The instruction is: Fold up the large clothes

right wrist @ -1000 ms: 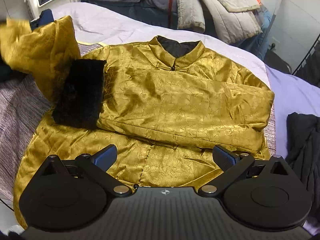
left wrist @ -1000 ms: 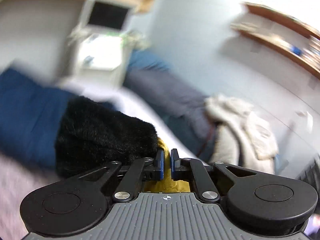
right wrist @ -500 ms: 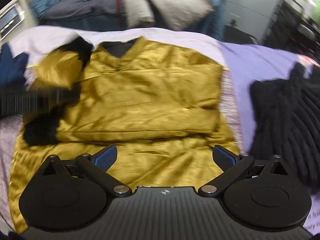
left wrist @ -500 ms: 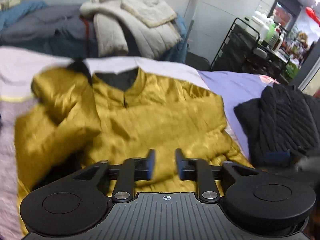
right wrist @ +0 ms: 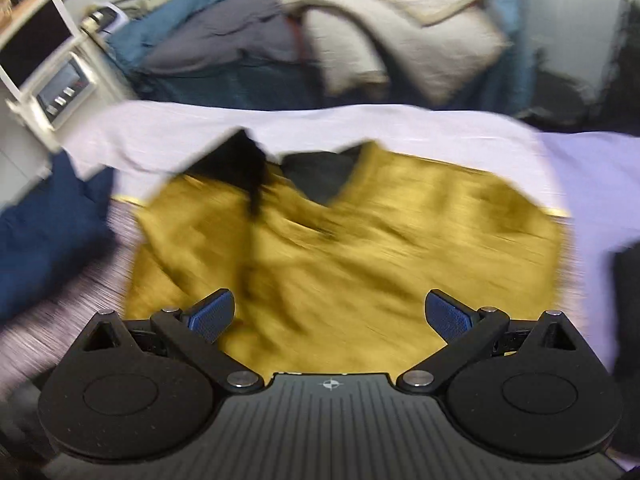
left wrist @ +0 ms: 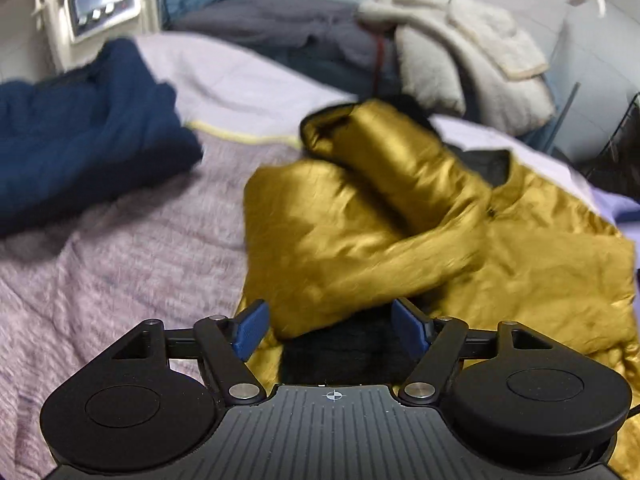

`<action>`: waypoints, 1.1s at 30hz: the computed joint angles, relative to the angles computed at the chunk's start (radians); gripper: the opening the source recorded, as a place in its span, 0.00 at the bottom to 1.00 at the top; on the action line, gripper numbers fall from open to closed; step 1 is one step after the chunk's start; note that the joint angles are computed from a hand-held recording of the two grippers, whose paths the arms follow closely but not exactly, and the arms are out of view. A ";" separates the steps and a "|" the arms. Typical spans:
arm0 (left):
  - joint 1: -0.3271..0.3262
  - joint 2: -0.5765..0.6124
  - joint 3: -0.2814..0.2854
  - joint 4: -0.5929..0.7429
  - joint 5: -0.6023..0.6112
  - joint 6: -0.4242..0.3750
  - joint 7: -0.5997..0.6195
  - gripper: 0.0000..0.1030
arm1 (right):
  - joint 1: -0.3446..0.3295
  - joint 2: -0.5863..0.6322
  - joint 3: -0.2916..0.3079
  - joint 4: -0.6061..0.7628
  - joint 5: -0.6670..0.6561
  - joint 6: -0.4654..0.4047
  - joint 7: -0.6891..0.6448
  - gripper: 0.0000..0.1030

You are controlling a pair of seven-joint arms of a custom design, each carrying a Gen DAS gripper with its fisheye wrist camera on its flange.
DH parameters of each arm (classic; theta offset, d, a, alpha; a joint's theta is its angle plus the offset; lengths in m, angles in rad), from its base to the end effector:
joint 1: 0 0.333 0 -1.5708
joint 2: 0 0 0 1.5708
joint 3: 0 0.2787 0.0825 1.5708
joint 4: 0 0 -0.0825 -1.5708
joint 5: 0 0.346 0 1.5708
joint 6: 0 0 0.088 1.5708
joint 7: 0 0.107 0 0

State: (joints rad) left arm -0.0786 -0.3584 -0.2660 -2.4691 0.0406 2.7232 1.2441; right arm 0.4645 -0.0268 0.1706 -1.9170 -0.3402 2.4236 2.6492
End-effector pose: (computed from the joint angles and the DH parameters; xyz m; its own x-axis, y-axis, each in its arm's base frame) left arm 0.4249 -0.1601 0.4729 -0.0808 -0.9950 0.0595 -0.8210 0.0326 -0.5700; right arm 0.4509 0.3317 0.5361 -0.1650 -0.9517 -0.2589 -0.8180 0.2787 -0.5032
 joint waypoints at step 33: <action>-0.030 0.063 0.044 -0.030 -0.163 0.014 -0.054 1.00 | 0.200 0.145 -0.151 0.189 -0.374 -0.020 0.067 0.05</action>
State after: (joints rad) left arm -0.1083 -0.2952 -0.2223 -2.4991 -0.1225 2.7370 1.1904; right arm 0.6646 0.1180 0.0198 -1.7277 -0.7138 2.4035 2.7158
